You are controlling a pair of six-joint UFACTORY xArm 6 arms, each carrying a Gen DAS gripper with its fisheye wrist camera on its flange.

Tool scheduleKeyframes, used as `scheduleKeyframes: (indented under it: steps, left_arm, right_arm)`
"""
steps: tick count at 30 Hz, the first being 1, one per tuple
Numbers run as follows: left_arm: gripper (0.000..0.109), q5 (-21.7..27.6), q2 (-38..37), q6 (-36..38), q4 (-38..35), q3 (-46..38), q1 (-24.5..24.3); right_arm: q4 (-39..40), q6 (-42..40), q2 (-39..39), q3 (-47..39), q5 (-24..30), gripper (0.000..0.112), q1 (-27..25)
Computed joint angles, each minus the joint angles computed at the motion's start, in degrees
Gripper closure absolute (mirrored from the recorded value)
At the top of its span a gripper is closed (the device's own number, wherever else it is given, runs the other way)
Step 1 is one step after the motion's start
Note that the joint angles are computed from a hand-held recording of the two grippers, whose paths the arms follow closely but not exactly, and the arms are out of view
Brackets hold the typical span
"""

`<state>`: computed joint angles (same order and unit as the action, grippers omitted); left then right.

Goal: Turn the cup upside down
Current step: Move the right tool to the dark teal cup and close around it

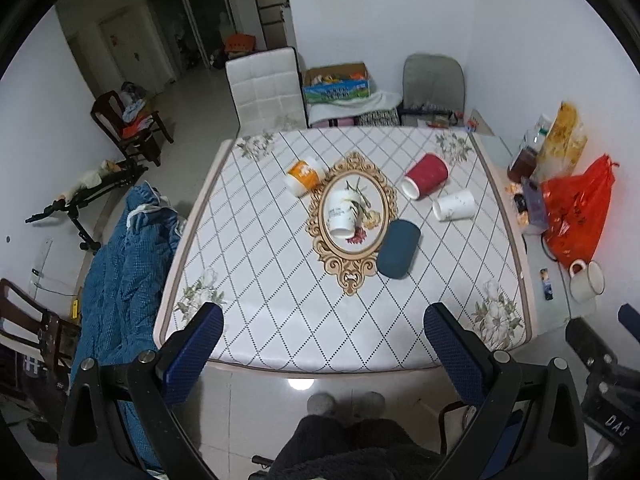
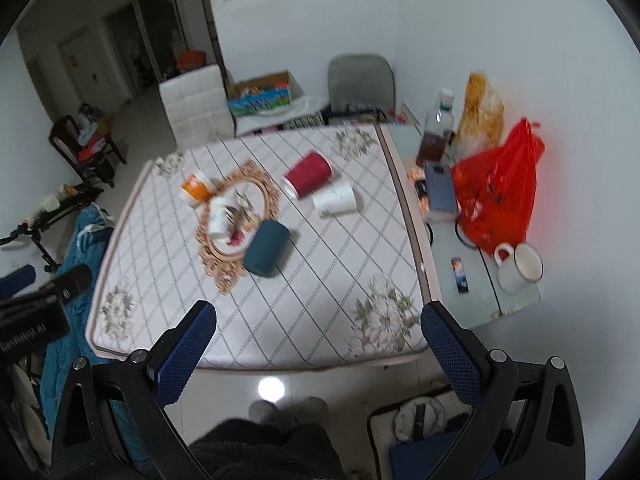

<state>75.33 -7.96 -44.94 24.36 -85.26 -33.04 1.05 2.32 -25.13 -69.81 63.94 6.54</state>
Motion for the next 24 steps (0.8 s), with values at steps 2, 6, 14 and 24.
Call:
scheduleKeyframes:
  steps: [2, 6, 14, 24]
  left_arm:
    - [0.006, -0.6, 2.6, 1.6, -1.2, -1.0, 0.8]
    - [0.006, -1.5, 7.8, 5.1, -3.8, -3.6, 2.4]
    - [0.006, -1.8, 22.0, 15.1, -8.5, -14.7, 5.8]
    - [0.006, 7.3, 46.5, 28.4, -14.5, -41.8, 9.5]
  right_arm:
    - [0.6, -0.8, 1.4, 1.1, -0.5, 0.009, -1.5]
    - [0.1, -0.2, 4.0, 3.7, -2.8, 0.009, -2.8]
    - [-0.8, 3.6, 12.3, 5.3, -6.2, 0.009, -4.1]
    - [-2.1, 10.9, 25.5, -0.8, -5.4, 0.009, -3.2]
